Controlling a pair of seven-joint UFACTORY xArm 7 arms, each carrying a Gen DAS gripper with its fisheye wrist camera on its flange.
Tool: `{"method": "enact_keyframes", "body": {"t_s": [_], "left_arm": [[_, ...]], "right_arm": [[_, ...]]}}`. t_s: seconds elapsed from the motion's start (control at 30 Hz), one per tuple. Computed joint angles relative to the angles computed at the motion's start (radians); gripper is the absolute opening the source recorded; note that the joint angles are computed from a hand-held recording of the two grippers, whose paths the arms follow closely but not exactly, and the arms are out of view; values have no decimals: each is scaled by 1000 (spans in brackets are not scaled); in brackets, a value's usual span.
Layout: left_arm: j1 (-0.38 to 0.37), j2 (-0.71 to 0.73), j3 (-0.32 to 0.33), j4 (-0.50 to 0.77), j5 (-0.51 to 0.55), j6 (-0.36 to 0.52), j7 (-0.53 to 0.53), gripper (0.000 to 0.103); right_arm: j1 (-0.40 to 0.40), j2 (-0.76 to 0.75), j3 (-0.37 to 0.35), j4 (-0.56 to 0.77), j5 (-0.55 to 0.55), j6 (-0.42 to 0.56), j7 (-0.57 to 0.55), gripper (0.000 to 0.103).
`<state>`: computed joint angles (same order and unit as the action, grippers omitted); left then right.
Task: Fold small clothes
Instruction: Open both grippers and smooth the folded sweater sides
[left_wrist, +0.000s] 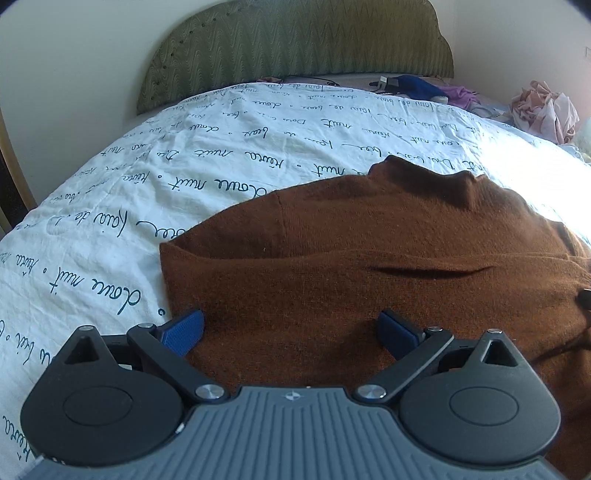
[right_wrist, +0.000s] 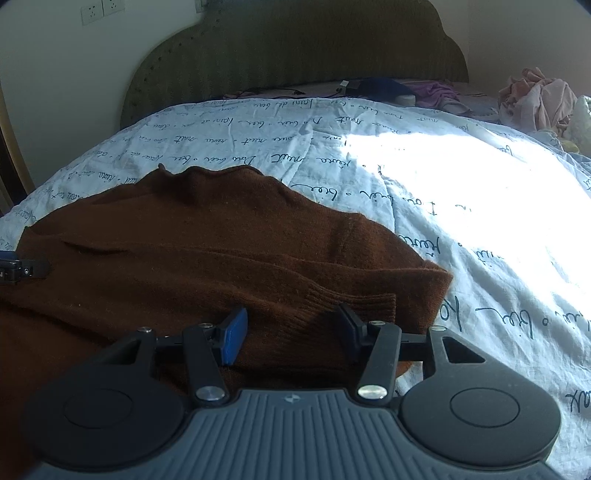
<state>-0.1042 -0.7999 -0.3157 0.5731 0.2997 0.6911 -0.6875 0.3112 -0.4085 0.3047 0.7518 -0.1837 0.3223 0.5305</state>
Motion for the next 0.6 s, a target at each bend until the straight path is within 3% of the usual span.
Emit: {"method": "enact_keyframes", "body": {"t_s": [0.6], "left_arm": [[-2, 4, 7, -9, -6, -15, -3, 103]], "right_arm": [[-43, 2, 45, -7, -79, -10, 78, 56]]}}
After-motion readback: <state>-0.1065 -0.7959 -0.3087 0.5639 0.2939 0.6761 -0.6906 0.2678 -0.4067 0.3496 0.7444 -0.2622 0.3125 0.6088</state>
